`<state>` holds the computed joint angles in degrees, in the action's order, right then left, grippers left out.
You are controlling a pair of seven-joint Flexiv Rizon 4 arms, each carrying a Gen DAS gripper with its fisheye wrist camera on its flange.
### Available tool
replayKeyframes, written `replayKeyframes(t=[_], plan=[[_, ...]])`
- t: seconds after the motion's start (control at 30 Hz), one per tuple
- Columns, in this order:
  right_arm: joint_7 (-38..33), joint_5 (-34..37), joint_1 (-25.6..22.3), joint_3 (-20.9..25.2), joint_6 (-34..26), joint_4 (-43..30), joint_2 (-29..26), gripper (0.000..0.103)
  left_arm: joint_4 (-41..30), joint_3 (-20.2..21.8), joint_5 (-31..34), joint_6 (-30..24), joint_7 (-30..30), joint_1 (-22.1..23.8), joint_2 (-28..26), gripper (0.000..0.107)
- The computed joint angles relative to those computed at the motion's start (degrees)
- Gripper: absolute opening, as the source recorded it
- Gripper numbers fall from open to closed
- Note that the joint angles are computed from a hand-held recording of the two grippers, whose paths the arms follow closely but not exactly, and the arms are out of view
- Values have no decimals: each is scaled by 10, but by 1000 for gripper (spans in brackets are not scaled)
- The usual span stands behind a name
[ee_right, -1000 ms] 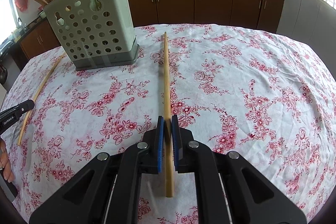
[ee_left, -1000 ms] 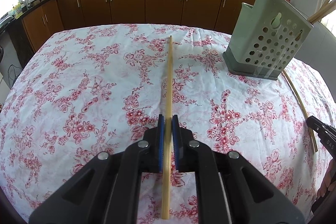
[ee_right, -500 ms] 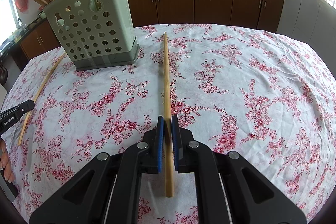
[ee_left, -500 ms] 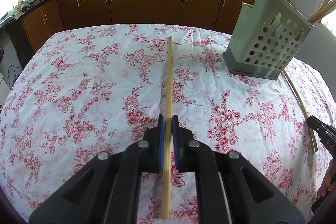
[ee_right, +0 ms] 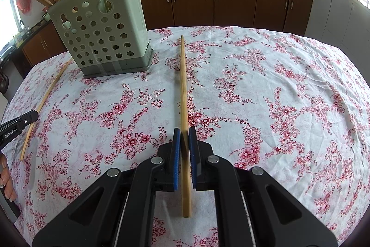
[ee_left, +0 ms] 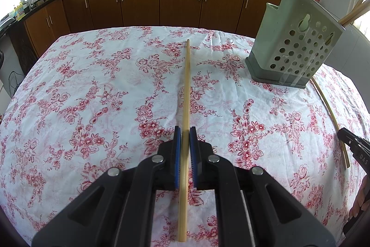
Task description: Organize utensils
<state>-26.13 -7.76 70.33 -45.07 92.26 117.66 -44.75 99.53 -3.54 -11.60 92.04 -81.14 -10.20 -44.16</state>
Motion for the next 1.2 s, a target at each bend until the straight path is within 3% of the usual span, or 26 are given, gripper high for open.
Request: replayKeyframes(t=[1.07, 1.2], plan=[[3, 1, 1, 0, 0, -1, 1, 9, -1, 1, 2, 0, -2, -1, -1, 11], [6, 1, 14, -9, -3, 7, 2, 9, 5, 33, 15, -3, 1, -25, 5, 12]])
